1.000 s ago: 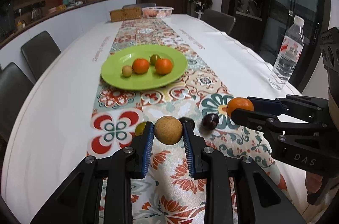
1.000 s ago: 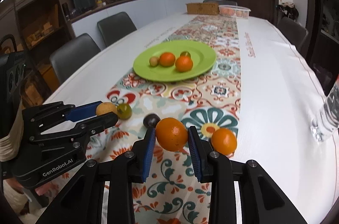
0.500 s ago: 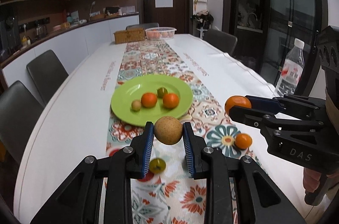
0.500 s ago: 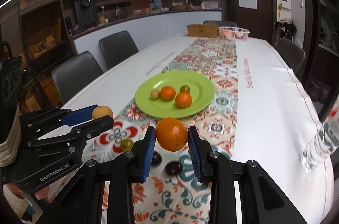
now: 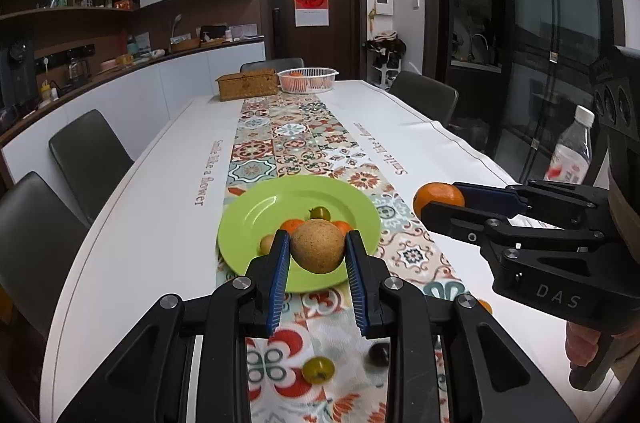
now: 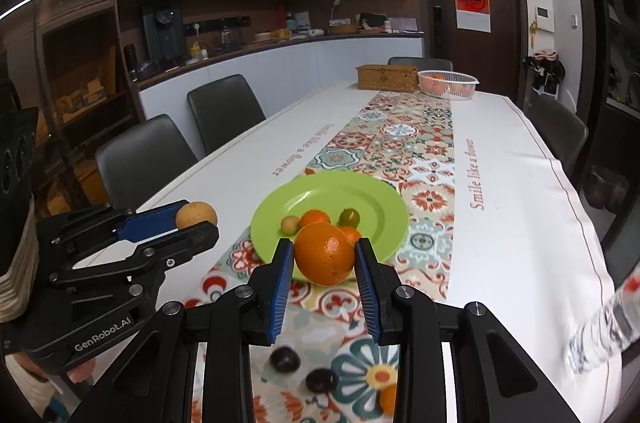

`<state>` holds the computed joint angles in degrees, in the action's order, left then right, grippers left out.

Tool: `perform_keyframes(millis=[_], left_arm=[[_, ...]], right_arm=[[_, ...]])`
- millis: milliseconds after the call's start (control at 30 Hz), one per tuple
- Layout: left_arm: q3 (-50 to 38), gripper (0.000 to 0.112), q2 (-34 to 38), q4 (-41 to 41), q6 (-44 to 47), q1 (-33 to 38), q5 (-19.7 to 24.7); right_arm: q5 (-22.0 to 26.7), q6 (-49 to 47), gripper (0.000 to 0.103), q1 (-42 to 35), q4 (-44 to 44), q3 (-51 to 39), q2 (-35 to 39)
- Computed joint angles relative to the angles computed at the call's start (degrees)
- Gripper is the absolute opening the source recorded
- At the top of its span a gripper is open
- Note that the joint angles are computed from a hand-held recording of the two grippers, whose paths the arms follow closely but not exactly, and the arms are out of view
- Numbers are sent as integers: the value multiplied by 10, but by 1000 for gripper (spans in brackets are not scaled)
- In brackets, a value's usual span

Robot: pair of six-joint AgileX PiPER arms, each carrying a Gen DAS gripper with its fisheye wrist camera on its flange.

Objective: Organize fruits
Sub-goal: 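Carry both fruits onto the green plate and open both tools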

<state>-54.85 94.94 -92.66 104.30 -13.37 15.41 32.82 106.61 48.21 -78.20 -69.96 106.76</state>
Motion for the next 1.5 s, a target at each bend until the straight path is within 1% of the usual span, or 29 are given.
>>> perform_keyframes(millis=[200, 367, 433, 533, 600, 667, 700, 800, 867, 933, 1033, 1167, 1300, 1400, 1467, 1500], left_arm=[[-65, 28, 42, 101, -112, 7, 12], [-120, 28, 82, 185, -196, 8, 15], [-151, 28, 104, 237, -249, 11, 22], [-200, 28, 138, 305, -322, 12, 33], [-232, 28, 161, 339, -359, 14, 42], [-274, 28, 189, 385, -411, 18, 61], [-295, 28, 203, 402, -434, 20, 72], [-361, 28, 247, 448, -496, 25, 104], [-407, 28, 277, 486, -538, 25, 123], [-447, 28, 306, 522, -581, 24, 137], [-525, 28, 355, 568, -645, 27, 182], [-629, 28, 421, 624, -721, 27, 240], [-725, 28, 480, 669, -772, 24, 294], [-753, 28, 496, 687, -787, 22, 309], [-745, 29, 492, 695, -790, 21, 301], [-733, 31, 486, 696, -787, 20, 293]], right_arm=[[-26, -87, 32, -37, 57, -65, 30], [-39, -124, 32, -57, 83, -102, 51], [-46, -158, 32, -69, 111, -124, 64], [-61, -247, 32, -95, 189, -173, 95], [-62, -308, 33, -108, 243, -207, 116], [-59, -368, 32, -121, 297, -241, 138], [-54, -414, 32, -130, 340, -267, 155], [-39, -504, 32, -149, 427, -328, 196], [-32, -534, 32, -157, 455, -354, 215], [-13, -578, 32, -168, 500, -401, 246], [7, -632, 32, -182, 563, -456, 282], [64, -696, 33, -202, 636, -566, 351], [116, -729, 33, -212, 671, -660, 405], [136, -741, 33, -217, 689, -702, 429], [137, -737, 33, -216, 686, -706, 432], [140, -738, 33, -217, 688, -709, 434]])
